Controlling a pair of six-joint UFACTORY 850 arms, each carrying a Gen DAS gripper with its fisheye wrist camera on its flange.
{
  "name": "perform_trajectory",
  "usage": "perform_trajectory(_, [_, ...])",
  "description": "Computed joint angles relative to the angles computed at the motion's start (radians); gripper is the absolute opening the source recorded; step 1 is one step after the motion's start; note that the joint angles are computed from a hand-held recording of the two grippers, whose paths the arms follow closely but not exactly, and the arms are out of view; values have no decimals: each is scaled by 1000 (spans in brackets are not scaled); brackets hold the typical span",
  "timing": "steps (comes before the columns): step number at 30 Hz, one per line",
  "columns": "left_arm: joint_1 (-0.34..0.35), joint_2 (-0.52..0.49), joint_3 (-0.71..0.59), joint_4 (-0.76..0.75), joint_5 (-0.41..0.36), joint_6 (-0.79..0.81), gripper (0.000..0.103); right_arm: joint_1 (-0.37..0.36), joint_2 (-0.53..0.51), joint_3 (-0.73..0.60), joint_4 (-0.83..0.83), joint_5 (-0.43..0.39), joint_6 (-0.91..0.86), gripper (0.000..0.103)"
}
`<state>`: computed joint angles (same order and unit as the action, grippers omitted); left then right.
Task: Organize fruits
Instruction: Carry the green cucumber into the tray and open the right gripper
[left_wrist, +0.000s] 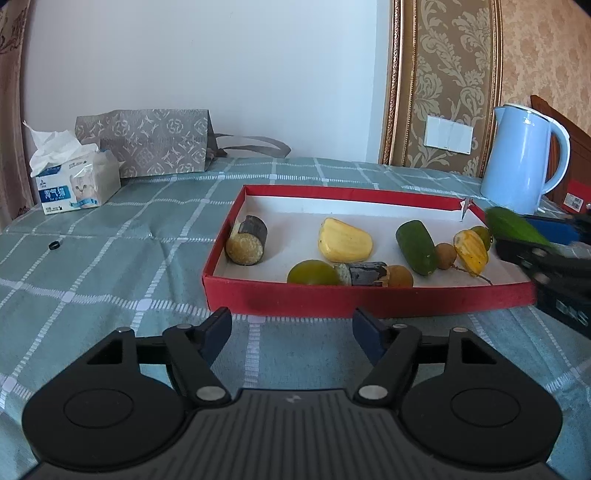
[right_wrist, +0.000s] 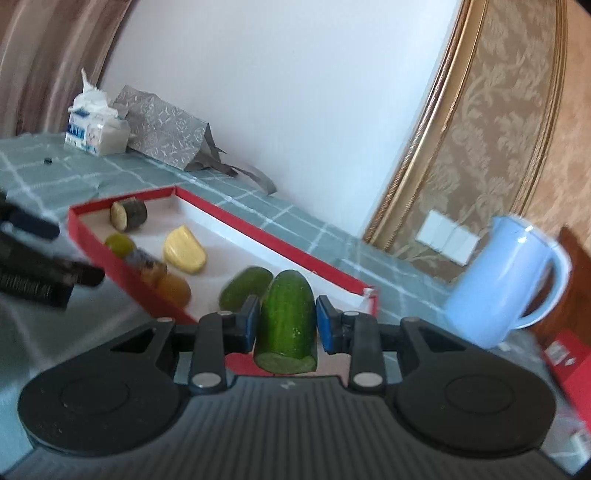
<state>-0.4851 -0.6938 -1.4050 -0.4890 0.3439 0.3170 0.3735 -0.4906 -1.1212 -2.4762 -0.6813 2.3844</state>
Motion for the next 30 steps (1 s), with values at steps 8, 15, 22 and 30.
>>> perform_trajectory(8, [7,-10,-18,0,-35,-15,72,-23,-138,-227,-5,188,24,31])
perform_trajectory(15, [10,-15,-30,2,-65,-22,72,-19,-229,-366,98,240,-69,30])
perform_trajectory(22, [11,-16,-31,-3,-69,-24,72,-2,-271,-426,196,223,-176,30])
perform_trajectory(30, [12,-17,-33,-37,-71,0,72,14,-164,-256,60,23,-28,93])
